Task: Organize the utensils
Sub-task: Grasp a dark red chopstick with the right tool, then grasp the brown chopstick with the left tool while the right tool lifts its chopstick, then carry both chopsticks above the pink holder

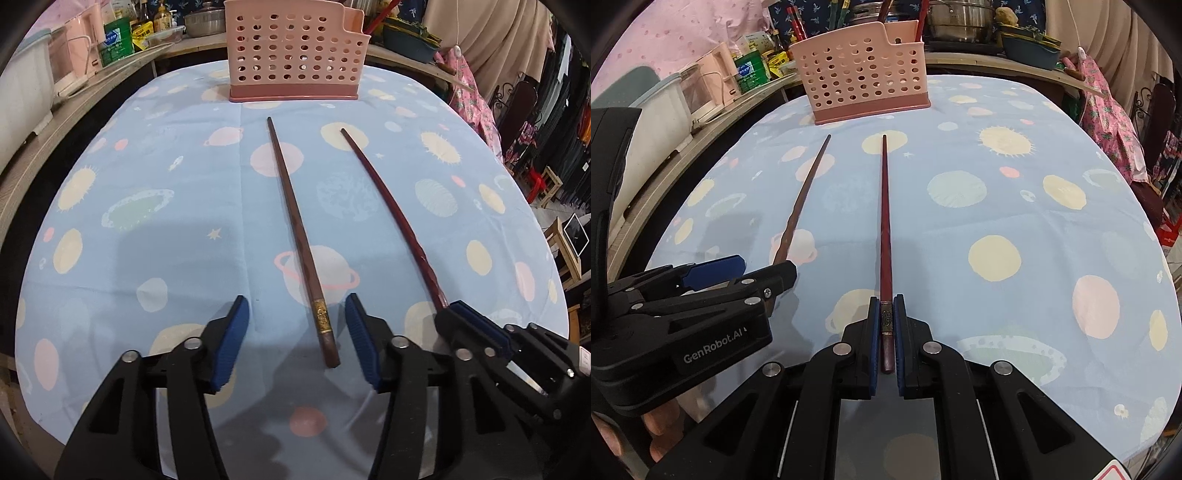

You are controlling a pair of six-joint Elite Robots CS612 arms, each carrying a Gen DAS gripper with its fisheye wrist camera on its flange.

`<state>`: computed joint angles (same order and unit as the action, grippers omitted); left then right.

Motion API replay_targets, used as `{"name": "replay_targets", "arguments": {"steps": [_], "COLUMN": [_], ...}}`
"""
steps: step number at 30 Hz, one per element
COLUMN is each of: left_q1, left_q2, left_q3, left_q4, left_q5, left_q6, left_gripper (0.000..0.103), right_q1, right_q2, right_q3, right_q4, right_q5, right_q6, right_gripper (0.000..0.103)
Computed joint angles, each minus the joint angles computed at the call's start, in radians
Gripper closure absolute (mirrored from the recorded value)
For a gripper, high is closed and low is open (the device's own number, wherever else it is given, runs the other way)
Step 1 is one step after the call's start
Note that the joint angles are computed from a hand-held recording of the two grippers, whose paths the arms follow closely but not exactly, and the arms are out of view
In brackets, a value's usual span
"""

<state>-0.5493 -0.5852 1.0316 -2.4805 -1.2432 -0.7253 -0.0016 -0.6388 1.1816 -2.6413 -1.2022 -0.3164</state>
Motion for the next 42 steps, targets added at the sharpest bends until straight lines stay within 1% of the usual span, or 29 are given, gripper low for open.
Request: {"name": "replay_targets", "arguments": {"steps": [1, 3, 4, 6, 7, 8, 10, 19, 23, 27, 31, 34, 37, 42], "left_q1": [0.0, 0.002, 0.003, 0.006, 0.008, 0.012, 0.017, 0.025, 0.031, 0.038, 0.05, 0.061, 0.071, 0.09], "left_q2": [-0.001, -0.004, -0.005, -0.011, -0.014, -0.018, -0.025, -0.054, -0.066, -0.077, -0.07, -0.052, -0.032, 0.012], "left_q3": [0.002, 0.007, 0.009, 0.019, 0.024, 0.031, 0.04, 0.054, 0.045, 0.025, -0.029, -0.095, -0.161, -0.29], "left_q4": [0.0, 0.001, 0.0, -0.006, -0.007, -0.013, -0.013, -0.03, -0.061, -0.098, -0.107, -0.092, -0.096, -0.09], "left_q5": [0.003, 0.007, 0.006, 0.0, -0.007, -0.024, -0.043, -0.034, -0.009, 0.034, 0.08, 0.11, 0.131, 0.146], "left_q6": [0.003, 0.004, 0.004, 0.001, -0.002, -0.008, -0.021, -0.021, -0.018, 0.003, 0.041, 0.066, 0.09, 0.123], "left_gripper": [0.061, 0.074, 0.077, 0.091, 0.095, 0.096, 0.096, 0.096, 0.096, 0.096, 0.096, 0.096, 0.096, 0.096], "right_q1": [-0.001, -0.001, -0.001, -0.001, -0.002, -0.002, -0.003, -0.009, -0.011, -0.013, -0.014, -0.011, -0.007, -0.003], "right_q2": [0.0, 0.0, 0.001, 0.001, 0.003, 0.004, 0.006, 0.006, 0.009, 0.023, 0.052, 0.085, 0.124, 0.198], "right_q3": [0.0, -0.001, -0.002, -0.004, -0.008, -0.012, -0.018, -0.066, -0.105, -0.165, -0.254, -0.34, -0.441, -0.624], "right_q4": [0.001, 0.005, 0.007, 0.009, 0.014, 0.019, 0.025, 0.004, -0.026, -0.055, -0.075, -0.07, -0.062, -0.033], "right_q5": [0.001, 0.005, 0.006, 0.007, 0.011, 0.013, 0.017, 0.08, 0.106, 0.138, 0.173, 0.2, 0.219, 0.252], "right_q6": [0.0, 0.002, 0.002, 0.003, 0.004, 0.006, 0.018, 0.065, 0.088, 0.127, 0.175, 0.207, 0.228, 0.278], "right_gripper": [0.096, 0.096, 0.096, 0.096, 0.096, 0.096, 0.096, 0.096, 0.096, 0.096, 0.096, 0.096, 0.096, 0.096]}}
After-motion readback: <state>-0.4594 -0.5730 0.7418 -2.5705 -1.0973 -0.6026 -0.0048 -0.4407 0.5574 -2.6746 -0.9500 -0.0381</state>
